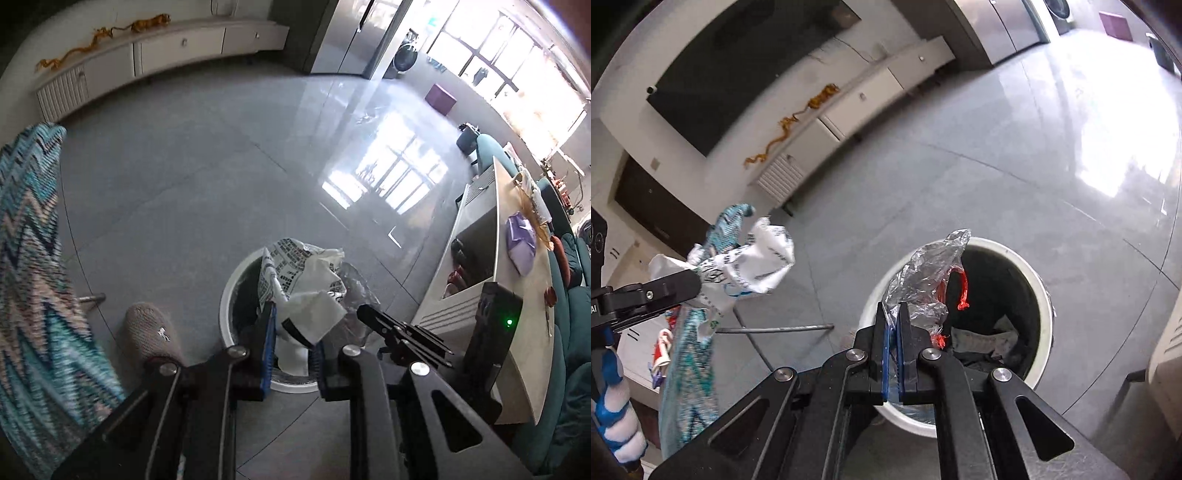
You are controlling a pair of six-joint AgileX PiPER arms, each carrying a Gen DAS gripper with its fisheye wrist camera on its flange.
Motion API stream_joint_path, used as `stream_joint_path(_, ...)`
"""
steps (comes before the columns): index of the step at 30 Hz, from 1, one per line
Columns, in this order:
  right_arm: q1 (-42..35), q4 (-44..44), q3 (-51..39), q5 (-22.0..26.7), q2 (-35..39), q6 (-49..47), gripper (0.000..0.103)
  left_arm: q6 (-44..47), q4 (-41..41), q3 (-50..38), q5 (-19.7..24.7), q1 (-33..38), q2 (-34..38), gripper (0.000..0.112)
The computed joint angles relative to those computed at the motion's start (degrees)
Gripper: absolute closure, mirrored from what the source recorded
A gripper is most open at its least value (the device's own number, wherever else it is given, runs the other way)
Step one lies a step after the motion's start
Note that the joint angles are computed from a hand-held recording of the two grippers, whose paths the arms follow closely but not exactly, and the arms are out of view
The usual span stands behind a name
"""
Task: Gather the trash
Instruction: 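Open both grippers to drop the wrappers into the bin, then move both grippers back toward the blanket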
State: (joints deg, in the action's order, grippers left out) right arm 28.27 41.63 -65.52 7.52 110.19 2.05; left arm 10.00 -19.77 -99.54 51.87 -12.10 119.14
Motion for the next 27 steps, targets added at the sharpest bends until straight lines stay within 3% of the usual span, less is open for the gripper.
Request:
stream_joint_path(3,-0.22,-7.28,-2.18,0.96,2.01,7.26,0.095,-0.64,-1.43,-3.35,1.70,-0.30,3.56,0.081)
stream_joint_path(5,-0.58,-9.09,-2.19,0.89,2.38,9.17,0.083,-0.85,-2.38,-4.73,2.08,-0.47,5.31,0.070)
stream_joint_path(6,-0.60,-12.00,-2.39,0.96,2.47,12.27,0.067,-1.15,-2.43,-5.59,2.26,-0.52,6.16,0.060)
stream_joint_path(7,-0.75,-14.68,-1.81,0.66,2.17,15.05,0.058,-1.45,-2.36,-6.04,2.40,-0.55,6.64,0.057)
stream_joint_path(12,-0.95,-20.29,0.17,-0.24,0.96,21.10,0.057,-1.70,-2.82,-5.02,1.86,-0.65,6.40,0.054)
stream_joint_path(18,1.23,-37.14,0.42,0.62,-1.45,38.07,0.051,-0.04,-3.63,-0.40,-0.02,0.50,2.16,0.054)
stream_joint_path(27,6.73,-62.50,-1.77,5.04,-7.90,61.66,0.046,4.33,-4.06,11.34,-4.51,4.49,-10.40,0.054)
